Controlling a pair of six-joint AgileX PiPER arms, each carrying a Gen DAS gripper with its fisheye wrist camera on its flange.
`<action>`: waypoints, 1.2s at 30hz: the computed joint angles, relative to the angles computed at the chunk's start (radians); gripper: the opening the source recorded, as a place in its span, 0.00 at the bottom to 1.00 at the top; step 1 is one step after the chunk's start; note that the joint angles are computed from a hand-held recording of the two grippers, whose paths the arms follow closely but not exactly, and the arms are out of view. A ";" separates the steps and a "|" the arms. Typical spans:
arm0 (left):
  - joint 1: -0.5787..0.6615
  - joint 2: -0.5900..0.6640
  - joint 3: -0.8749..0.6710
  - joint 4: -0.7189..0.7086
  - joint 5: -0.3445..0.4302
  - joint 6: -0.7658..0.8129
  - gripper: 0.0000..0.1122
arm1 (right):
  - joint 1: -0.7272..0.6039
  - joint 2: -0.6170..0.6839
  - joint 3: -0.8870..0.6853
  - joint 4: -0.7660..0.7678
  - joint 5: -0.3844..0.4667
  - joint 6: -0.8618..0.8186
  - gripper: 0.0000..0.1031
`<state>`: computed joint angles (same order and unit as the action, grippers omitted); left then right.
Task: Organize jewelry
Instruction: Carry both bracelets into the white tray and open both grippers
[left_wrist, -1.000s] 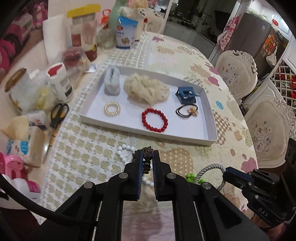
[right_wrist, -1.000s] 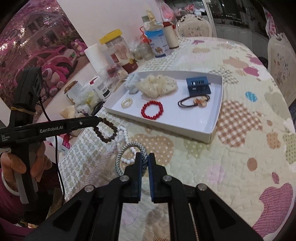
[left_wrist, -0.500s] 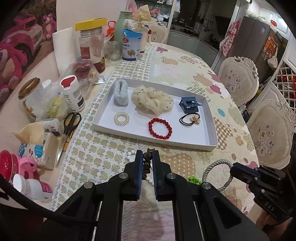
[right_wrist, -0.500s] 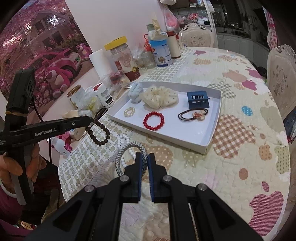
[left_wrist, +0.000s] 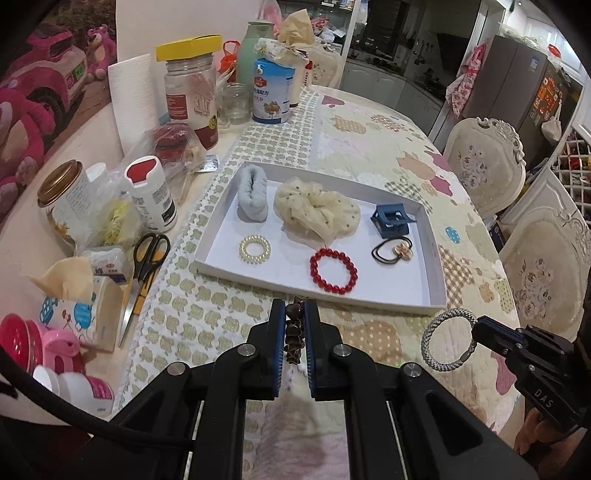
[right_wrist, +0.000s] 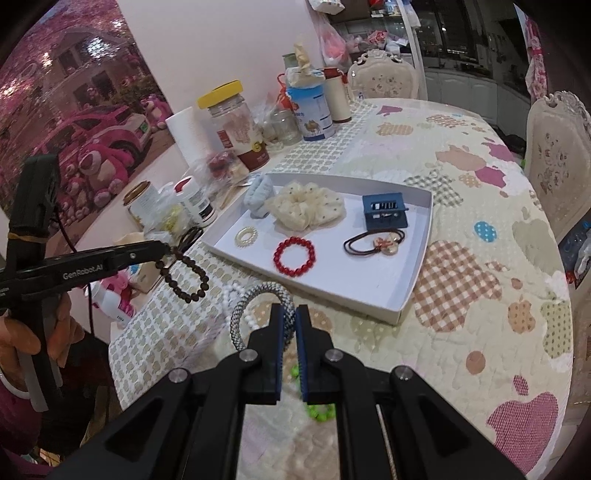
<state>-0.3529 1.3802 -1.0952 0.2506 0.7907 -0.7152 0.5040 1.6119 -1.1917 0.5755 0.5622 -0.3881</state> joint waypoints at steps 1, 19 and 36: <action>0.016 0.013 -0.012 -0.018 -0.002 0.023 0.03 | -0.003 0.015 -0.016 -0.008 0.000 0.010 0.06; 0.155 0.365 -0.344 -0.220 -0.001 0.277 0.03 | -0.064 0.320 -0.323 -0.118 0.040 0.195 0.06; 0.250 0.555 -0.387 -0.297 -0.007 0.360 0.03 | -0.052 0.565 -0.550 -0.252 0.131 0.333 0.06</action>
<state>-0.1030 1.9355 -1.4823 -0.0463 0.7842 -0.3549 0.4517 2.1767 -1.7417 0.3231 0.6937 -0.0556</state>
